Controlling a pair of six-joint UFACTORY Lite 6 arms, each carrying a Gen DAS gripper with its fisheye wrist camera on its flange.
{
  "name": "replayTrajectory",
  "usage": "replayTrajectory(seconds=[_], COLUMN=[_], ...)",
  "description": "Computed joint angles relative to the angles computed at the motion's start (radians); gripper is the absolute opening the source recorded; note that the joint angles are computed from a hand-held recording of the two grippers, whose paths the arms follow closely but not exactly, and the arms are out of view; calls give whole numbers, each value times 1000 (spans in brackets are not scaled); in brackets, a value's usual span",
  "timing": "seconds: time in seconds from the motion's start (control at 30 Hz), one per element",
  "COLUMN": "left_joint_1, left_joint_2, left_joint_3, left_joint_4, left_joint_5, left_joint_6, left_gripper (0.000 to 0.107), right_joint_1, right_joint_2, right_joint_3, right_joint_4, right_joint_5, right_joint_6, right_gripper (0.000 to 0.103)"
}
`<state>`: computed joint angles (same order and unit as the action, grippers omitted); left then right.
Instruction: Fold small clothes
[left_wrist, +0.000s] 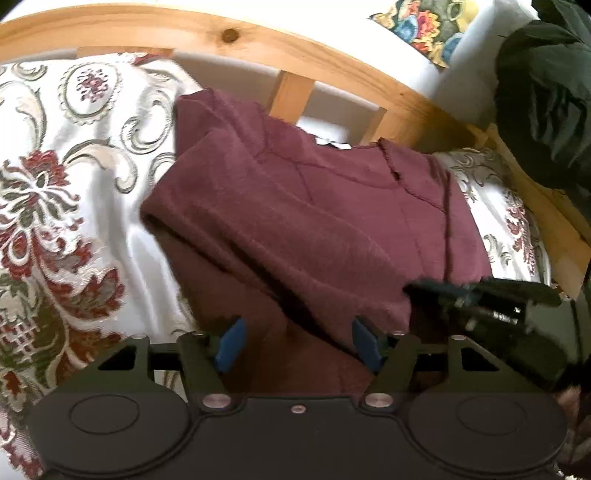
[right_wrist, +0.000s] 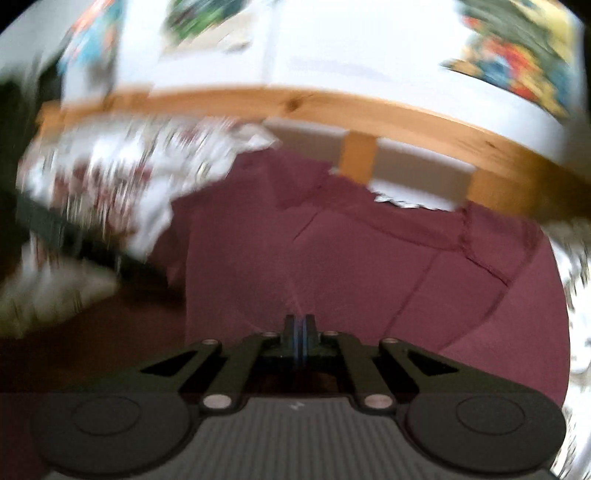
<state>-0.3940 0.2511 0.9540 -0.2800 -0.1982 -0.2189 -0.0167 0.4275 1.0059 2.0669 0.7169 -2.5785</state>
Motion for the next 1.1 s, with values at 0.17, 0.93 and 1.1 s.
replayTrajectory(seconds=[0.17, 0.93, 1.1], left_joint_1=[-18, 90, 103], left_joint_2=[42, 198, 134], left_joint_3=[45, 217, 86], left_joint_4=[-18, -510, -443], left_joint_5=[5, -83, -228], left_joint_6=[21, 192, -13], left_gripper=[68, 12, 4], right_joint_1=[-101, -467, -456], right_joint_2=[144, -219, -231], right_joint_3=[234, -384, -406], right_joint_4=[-217, -213, -238], right_joint_5=[60, 78, 109], right_joint_6=[480, 291, 286], right_gripper=[2, 74, 49])
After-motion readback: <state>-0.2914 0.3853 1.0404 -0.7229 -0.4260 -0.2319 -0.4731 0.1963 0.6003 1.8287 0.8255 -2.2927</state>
